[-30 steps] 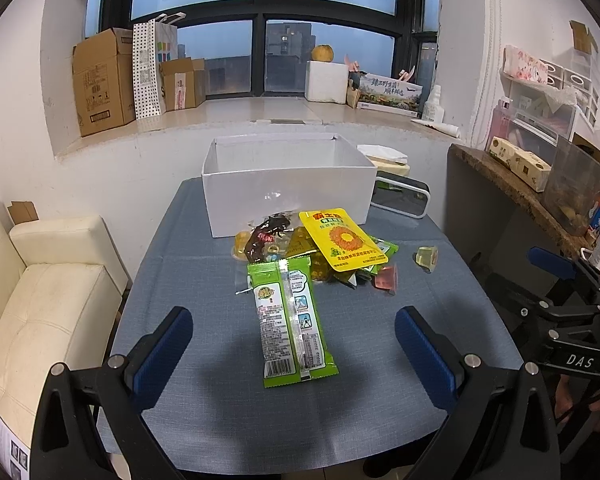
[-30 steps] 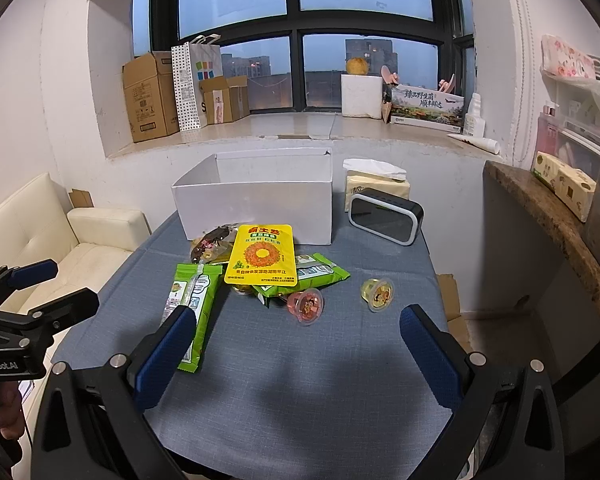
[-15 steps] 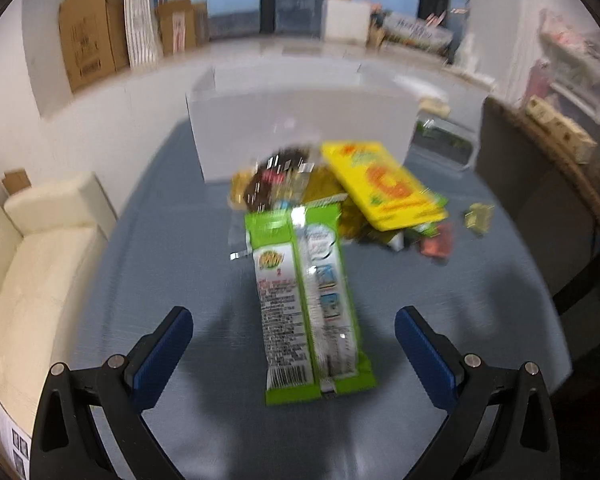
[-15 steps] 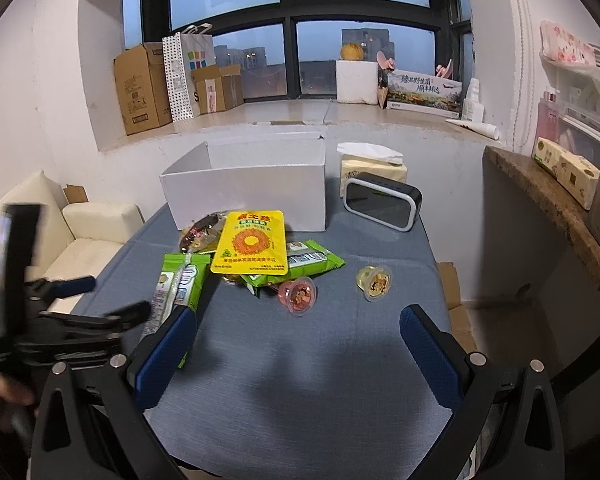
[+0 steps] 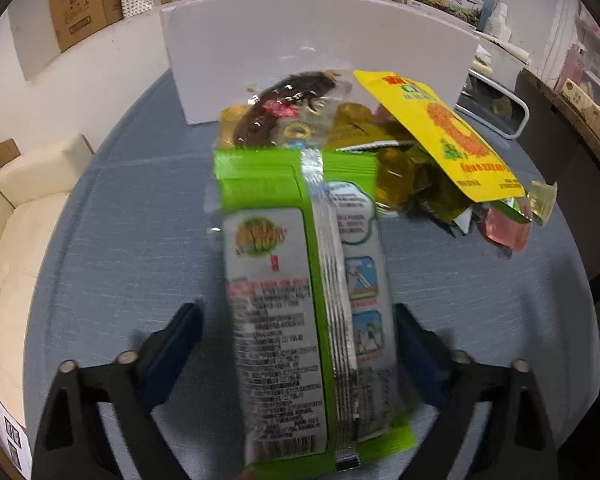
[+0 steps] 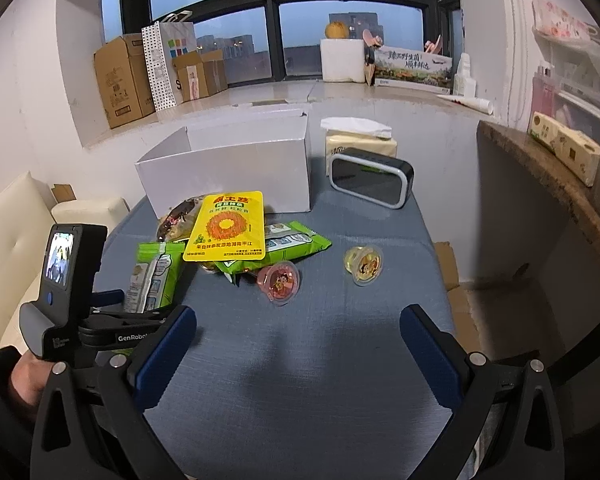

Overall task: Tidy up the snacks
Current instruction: 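Grasp the green snack bag with the left gripper while the right grasps the yellow pouch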

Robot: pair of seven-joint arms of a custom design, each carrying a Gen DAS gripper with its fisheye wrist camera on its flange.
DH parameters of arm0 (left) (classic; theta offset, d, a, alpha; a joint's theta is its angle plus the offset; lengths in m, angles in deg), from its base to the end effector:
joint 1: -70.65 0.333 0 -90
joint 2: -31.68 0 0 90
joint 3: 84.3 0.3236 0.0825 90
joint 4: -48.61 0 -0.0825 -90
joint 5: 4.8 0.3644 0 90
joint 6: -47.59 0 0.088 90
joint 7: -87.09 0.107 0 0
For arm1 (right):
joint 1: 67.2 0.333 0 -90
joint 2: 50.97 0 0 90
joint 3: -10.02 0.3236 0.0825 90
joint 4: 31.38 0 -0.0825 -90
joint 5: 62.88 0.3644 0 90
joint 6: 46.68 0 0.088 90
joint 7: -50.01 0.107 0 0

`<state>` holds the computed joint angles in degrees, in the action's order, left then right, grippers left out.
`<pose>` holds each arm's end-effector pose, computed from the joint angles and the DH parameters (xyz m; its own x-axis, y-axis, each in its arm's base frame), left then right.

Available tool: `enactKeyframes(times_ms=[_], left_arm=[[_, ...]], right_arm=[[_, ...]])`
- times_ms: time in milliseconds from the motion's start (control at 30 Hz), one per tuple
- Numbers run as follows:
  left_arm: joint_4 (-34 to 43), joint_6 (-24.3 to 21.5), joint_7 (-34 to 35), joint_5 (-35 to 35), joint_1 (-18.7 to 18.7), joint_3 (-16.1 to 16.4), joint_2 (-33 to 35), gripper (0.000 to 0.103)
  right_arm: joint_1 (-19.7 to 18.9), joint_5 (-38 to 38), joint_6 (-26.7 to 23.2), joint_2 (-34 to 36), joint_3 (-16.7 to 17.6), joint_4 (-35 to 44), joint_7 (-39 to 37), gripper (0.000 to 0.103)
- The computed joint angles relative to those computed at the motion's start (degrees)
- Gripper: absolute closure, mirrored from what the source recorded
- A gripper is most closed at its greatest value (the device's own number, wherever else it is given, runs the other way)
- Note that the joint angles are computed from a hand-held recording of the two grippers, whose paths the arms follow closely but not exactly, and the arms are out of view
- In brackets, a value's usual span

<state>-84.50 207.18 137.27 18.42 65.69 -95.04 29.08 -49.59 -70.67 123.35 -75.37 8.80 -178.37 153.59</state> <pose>0.5004 -0.1599 0.4319 0.0641 -0.9973 0.0358 -0.8493 -0.0734 -0.5228 0.4110 0.1296 0.5270 0.1991 -0.9776 -0.0689 -0.6734 -0.0854 -0.7344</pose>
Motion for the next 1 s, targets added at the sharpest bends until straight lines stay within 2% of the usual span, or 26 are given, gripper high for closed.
enactKeyframes(times_ms=[67,100,167,267,333,433,533,600,733,833,933,1000], left_arm=[[-0.66,1.21,2.34,-2.69,-0.02,0.47,-0.77,0.036],[-1.21,1.9,4.41,-5.36,-0.07,0.74,-1.26,0.036],[-1.88,2.94,5.12,-6.46,0.49,0.61,-1.9,0.036],[-3.8,5.77,9.1,-10.26,0.72,0.79,-3.24,0.036],[-5.52,7.4,9.38,-9.91,1.77,0.14,-4.89,0.036],[-8.66,9.62,13.27,-13.43,2.13,-0.19,-8.39,0.036],[-12.38,10.46,16.94,-17.08,2.31,-0.39,-13.42,0.036],[-14.37,10.72,18.79,-19.0,2.84,-0.85,-16.34,0.036],[-17.12,11.2,23.98,-24.12,1.82,0.6,-20.02,0.036],[-17.83,11.42,27.5,-27.42,1.5,1.75,-20.85,0.036],[-18.03,11.96,30.18,-29.95,2.06,1.88,-20.66,0.036],[-17.68,12.29,31.17,-31.46,2.37,1.83,-19.9,0.036]], right_arm=[[1.12,1.01,0.63,0.51,-1.01,-0.02,-0.64,0.0],[2.15,1.93,0.56,0.88,-1.91,0.21,-1.35,0.0],[5.28,5.0,0.73,1.73,-4.52,0.71,-3.58,0.0],[13.44,13.51,1.04,3.33,-11.16,2.32,-10.61,0.0],[14.48,16.14,1.15,5.05,-11.54,3.88,-13.01,0.0],[16.52,20.13,-0.13,9.9,-12.47,8.81,-18.52,0.0],[15.76,21.77,-1.89,15.28,-10.96,14.4,-21.7,0.0],[14.12,20.23,-3.41,19.58,-8.85,18.96,-20.8,0.0],[11.69,18.59,-8.79,28.16,-5.74,28.72,-18.74,0.0],[10.39,13.72,-10.4,31.96,-4.42,32.54,-14.84,0.0],[7.86,14.28,-13.31,35.06,-1.97,35.94,-15.63,0.0],[6.43,13.88,-15.02,36.32,-0.69,37.23,-14.71,0.006]])
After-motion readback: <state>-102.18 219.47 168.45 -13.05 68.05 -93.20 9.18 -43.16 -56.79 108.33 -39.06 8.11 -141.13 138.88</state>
